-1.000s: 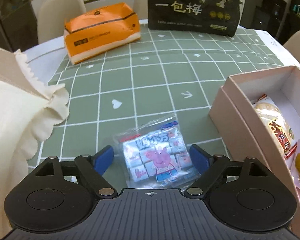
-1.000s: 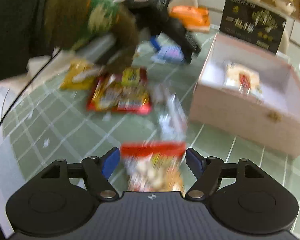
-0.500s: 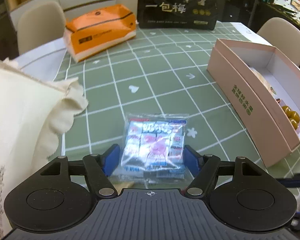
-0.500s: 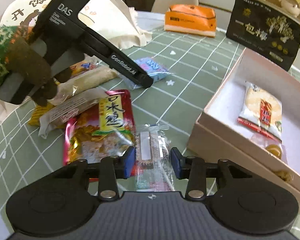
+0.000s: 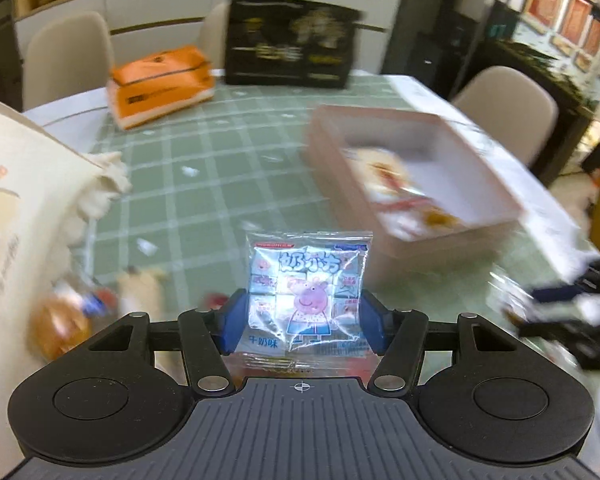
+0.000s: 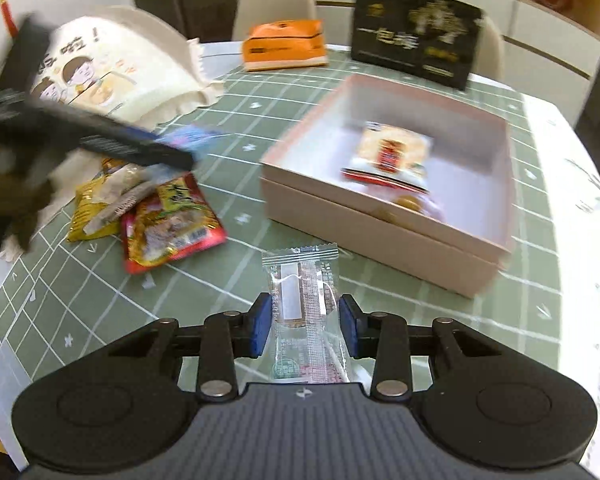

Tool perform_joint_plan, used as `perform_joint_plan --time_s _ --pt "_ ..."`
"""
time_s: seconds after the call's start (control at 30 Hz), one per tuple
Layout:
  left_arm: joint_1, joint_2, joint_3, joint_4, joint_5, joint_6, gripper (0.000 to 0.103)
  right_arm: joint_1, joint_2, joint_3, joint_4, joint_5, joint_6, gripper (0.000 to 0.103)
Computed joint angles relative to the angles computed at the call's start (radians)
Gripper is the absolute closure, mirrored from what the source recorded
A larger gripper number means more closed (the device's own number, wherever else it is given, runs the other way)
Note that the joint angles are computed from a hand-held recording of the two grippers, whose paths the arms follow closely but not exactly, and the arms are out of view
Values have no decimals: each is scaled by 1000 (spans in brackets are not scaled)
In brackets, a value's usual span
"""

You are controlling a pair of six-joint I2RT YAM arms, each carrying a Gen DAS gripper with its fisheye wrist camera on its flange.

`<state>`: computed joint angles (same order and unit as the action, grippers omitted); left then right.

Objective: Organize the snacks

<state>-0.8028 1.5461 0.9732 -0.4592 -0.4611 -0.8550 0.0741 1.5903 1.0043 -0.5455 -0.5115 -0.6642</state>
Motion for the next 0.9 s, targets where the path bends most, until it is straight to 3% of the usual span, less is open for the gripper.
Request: perform_joint_plan --time_s 0.17,0.27,0.37,0.43,0.5,0.6,0.7,0.77,0.83,0.9 --pt "-185 113 124 -81 -24 -223 39 -105 6 14 -58 -60 -75 67" --pt "-231 133 151 -45 3 -281 39 -154 3 39 -120 -114 -136 67" --pt "-223 112 203 -44 -40 -201 39 -179 -41 35 -126 -117 -155 67" --pt "-172 89 234 -15 -45 -82 39 -185 -82 34 -128 -120 -131 67" --pt "-85 87 261 52 -11 40 38 -189 -131 25 -116 -129 -90 67" --pt "37 133 295 202 28 141 38 -154 -187 21 -78 -92 56 67" --pt "127 157 284 347 97 148 39 -85 -210 33 -56 -21 181 67" --pt "163 97 172 481 171 149 39 -33 -242 19 -20 66 244 67" --pt "162 39 98 478 158 122 39 6 -257 26 4 124 290 67" --pt "156 -19 50 378 143 73 39 30 -216 84 -1 151 324 67"
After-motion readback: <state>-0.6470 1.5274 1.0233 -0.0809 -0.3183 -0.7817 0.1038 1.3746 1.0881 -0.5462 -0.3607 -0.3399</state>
